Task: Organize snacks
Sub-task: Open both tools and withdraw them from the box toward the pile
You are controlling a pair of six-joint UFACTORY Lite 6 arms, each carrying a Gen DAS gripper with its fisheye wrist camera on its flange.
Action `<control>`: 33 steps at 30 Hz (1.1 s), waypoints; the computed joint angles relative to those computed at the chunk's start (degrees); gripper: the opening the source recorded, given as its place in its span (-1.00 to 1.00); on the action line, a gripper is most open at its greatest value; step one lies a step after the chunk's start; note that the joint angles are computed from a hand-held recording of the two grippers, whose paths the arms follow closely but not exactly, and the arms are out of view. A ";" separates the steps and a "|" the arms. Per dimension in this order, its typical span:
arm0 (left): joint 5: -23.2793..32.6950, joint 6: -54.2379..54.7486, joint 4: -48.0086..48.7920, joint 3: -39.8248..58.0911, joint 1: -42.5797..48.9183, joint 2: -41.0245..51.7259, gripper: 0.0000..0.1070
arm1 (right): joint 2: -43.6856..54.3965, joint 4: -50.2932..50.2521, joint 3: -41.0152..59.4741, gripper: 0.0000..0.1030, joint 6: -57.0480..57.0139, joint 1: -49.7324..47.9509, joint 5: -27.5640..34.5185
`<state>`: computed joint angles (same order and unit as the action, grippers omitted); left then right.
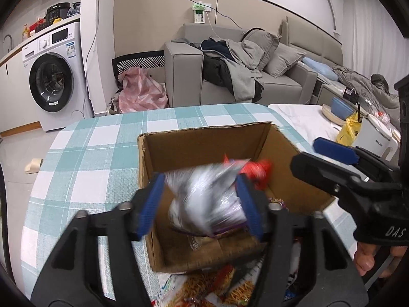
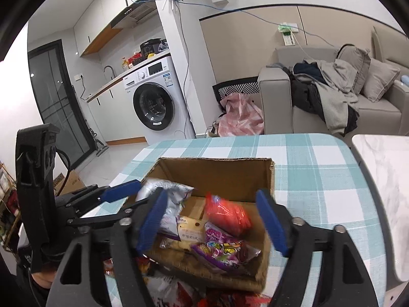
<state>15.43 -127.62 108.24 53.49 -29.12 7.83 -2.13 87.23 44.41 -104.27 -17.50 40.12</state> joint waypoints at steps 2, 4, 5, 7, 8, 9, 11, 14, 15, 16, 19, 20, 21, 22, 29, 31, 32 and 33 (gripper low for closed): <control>0.46 -0.36 -0.01 -1.82 -0.55 -2.17 0.55 | -2.60 1.84 -2.23 0.82 -2.61 -0.55 -1.33; 0.68 0.44 -0.95 -3.82 -1.15 -4.83 0.63 | -4.23 1.44 -3.37 0.92 -2.76 -1.89 -1.19; 0.32 1.05 -1.46 -4.77 -1.20 -6.17 0.71 | -4.87 0.50 -3.66 0.98 -2.04 -2.63 -1.19; 1.15 4.10 -5.14 -6.69 -1.94 -9.03 0.91 | -6.07 -1.05 -4.30 0.99 -0.86 -4.02 -1.25; 2.17 4.78 -6.18 -7.89 -2.57 -10.61 0.91 | -6.72 -1.51 -4.74 1.00 -0.75 -5.27 -0.39; 2.70 5.26 -6.82 -9.07 -3.00 -12.16 0.91 | -7.35 -2.00 -5.17 1.00 -0.51 -6.44 0.49; 3.35 10.92 -12.89 -10.57 -3.77 -15.16 0.91 | -9.10 -3.85 -5.96 1.00 0.46 -8.25 1.34; 6.39 16.30 -19.12 -13.72 -5.59 -20.24 0.91 | -12.49 -4.94 -8.15 1.00 0.20 -11.02 3.20; 7.24 18.25 -21.28 -14.61 -6.05 -21.81 0.91 | -13.41 -5.78 -8.76 1.00 0.43 -12.05 4.11; 7.98 20.03 -23.35 -16.04 -6.47 -23.97 0.91 | -14.10 -6.46 -9.30 1.00 0.58 -13.07 4.91; 9.86 23.23 -27.73 -20.07 -7.97 -29.64 0.91 | -15.61 -9.16 -10.93 1.00 0.95 -16.46 7.30; 10.73 23.90 -28.77 -21.38 -8.62 -31.37 0.91 | -16.04 -9.94 -11.57 1.00 0.79 -17.57 7.91; 11.60 24.27 -29.53 -22.59 -9.28 -32.86 0.91 | -16.33 -10.27 -12.21 1.00 0.35 -18.39 8.37; 12.60 24.76 -30.55 -24.01 -10.11 -34.54 0.91 | -16.54 -10.69 -12.67 1.00 0.05 -19.20 8.81; 16.90 23.55 -33.03 -31.64 -15.54 -41.09 0.91 | -18.39 -11.94 -16.33 1.00 -1.40 -22.24 10.41; 17.86 22.02 -33.32 -32.94 -17.07 -41.10 0.91 | -19.10 -12.58 -17.43 1.00 -1.71 -22.34 10.26; 18.16 21.56 -33.75 -33.79 -17.73 -41.44 0.91 | -19.50 -13.24 -18.08 1.00 -1.97 -22.49 10.17; 18.32 20.95 -33.93 -34.69 -18.25 -41.90 0.91 | -19.59 -13.05 -18.55 1.00 -2.45 -22.23 9.85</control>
